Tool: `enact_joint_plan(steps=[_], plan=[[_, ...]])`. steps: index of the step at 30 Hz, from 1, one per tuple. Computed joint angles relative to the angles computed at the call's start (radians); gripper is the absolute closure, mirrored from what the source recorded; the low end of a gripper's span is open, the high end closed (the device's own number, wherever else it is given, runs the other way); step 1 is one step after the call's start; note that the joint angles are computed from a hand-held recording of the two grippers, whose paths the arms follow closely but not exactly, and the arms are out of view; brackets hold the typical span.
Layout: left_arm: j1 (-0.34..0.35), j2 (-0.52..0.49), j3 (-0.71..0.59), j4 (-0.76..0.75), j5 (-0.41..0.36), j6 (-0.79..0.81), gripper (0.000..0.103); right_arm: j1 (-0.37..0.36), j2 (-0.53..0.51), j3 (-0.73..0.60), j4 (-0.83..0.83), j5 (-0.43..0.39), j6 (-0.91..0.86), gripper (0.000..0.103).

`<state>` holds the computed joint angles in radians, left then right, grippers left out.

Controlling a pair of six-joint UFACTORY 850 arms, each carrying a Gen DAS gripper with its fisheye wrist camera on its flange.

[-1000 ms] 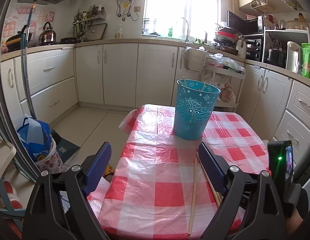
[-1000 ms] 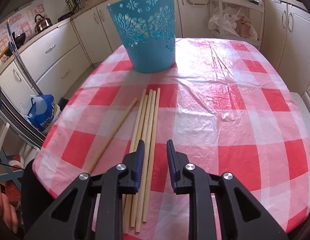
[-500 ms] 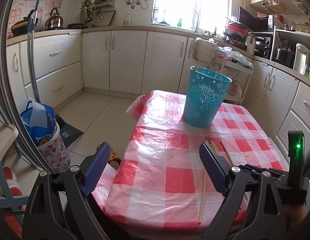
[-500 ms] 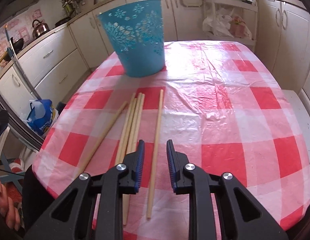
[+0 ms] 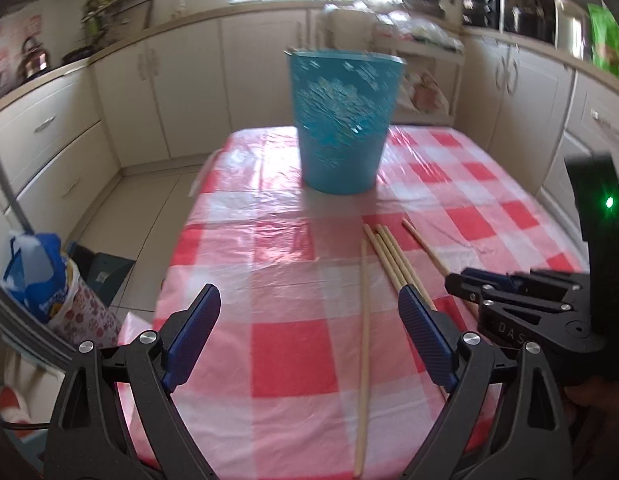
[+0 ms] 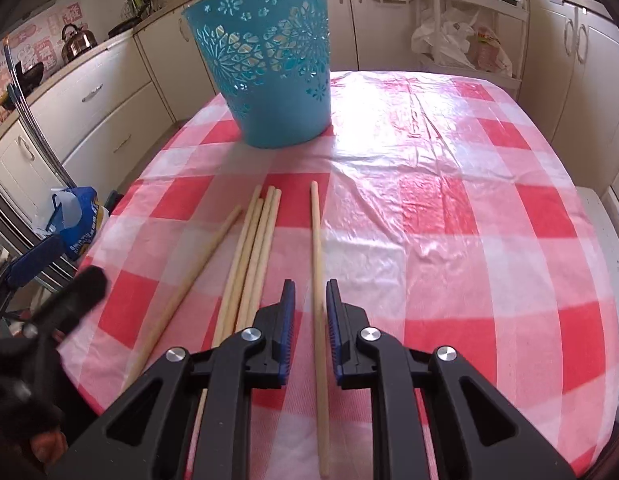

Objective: Organize utensils
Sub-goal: 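Grasp a wooden chopstick with the right gripper while the left gripper grasps another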

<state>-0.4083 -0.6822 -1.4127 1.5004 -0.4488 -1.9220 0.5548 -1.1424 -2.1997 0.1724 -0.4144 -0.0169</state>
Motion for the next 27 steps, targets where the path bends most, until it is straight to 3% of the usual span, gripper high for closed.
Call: enact_joint_plan(steps=[3, 7, 11, 13, 14, 15, 16, 18, 21, 27], plan=[[0.004, -0.081, -0.125, -0.204, 0.009, 0.279, 0.023, -0.005, -0.044, -0.075, -0.025, -0.045, 0.014, 0.097], [0.016, -0.166, -0.248, -0.429, 0.002, 0.57, 0.037, -0.023, -0.029, -0.051, 0.045, -0.052, -0.06, 0.097], [0.035, -0.209, -0.31, -0.625, 0.019, 0.791, 0.049, -0.032, -0.052, -0.094, 0.103, -0.09, -0.139, 0.097], [0.041, -0.212, -0.312, -0.643, 0.04, 0.815, 0.053, -0.029, -0.087, -0.159, 0.07, -0.123, -0.139, 0.097], [0.045, -0.212, -0.313, -0.682, 0.061, 0.859, 0.065, -0.026, -0.106, -0.195, 0.05, -0.142, -0.135, 0.097], [0.052, -0.211, -0.315, -0.763, 0.093, 0.945, 0.085, -0.024, -0.121, -0.224, 0.034, -0.16, -0.132, 0.097], [0.056, -0.211, -0.319, -0.831, 0.108, 1.012, 0.096, -0.025, -0.132, -0.246, 0.032, -0.178, -0.131, 0.097], [0.065, -0.212, -0.326, -0.955, 0.132, 1.135, 0.098, -0.034, -0.13, -0.245, 0.092, -0.194, -0.154, 0.097], [0.079, -0.193, -0.295, -1.007, 0.176, 1.175, 0.098, -0.05, -0.088, -0.172, 0.196, -0.177, -0.196, 0.097], [0.106, -0.169, -0.26, -1.162, 0.202, 1.304, 0.098, -0.044, -0.099, -0.203, 0.153, -0.215, -0.185, 0.097]])
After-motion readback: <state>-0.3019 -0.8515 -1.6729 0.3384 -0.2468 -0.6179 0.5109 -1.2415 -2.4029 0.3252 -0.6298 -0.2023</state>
